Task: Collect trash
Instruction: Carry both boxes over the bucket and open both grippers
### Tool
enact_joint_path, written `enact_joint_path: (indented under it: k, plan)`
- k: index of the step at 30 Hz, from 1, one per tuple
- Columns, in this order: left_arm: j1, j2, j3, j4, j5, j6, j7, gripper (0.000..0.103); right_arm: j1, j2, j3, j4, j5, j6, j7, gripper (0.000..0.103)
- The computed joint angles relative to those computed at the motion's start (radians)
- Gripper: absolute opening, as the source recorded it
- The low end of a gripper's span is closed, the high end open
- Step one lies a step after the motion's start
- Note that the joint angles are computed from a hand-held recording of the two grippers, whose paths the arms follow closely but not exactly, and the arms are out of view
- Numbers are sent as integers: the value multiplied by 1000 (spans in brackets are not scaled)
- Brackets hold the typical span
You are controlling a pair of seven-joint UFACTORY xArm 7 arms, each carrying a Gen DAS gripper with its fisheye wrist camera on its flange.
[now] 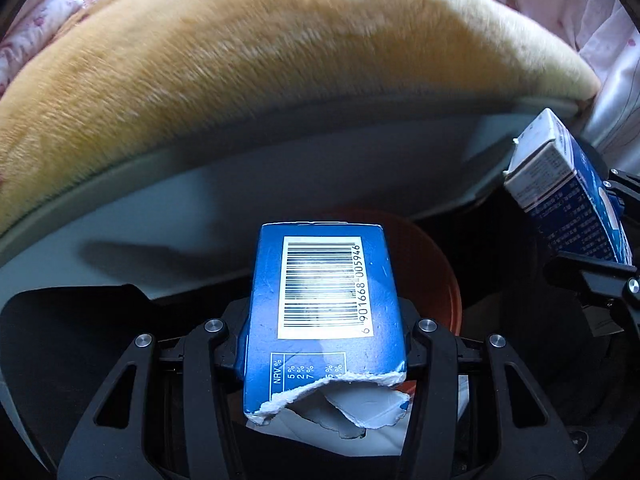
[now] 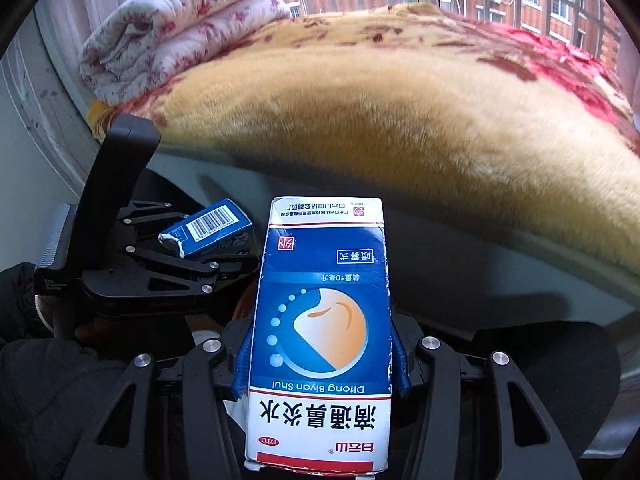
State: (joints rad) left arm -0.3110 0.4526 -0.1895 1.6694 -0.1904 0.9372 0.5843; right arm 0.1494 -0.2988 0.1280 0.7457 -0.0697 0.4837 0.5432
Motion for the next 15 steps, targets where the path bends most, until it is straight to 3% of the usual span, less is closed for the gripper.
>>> enact_joint_path:
  k: [10, 13, 15]
  plan:
    - [-38, 105, 24, 109, 80, 127, -46, 48, 31, 133, -56, 57, 147, 74, -156, 53]
    - [-62, 148, 43, 158, 135, 172, -78, 54, 22, 159, -52, 71, 146, 87, -167, 72]
    - [-76, 180, 53, 196, 162, 210, -106, 63, 17, 162, -51, 67, 146, 85, -168, 72]
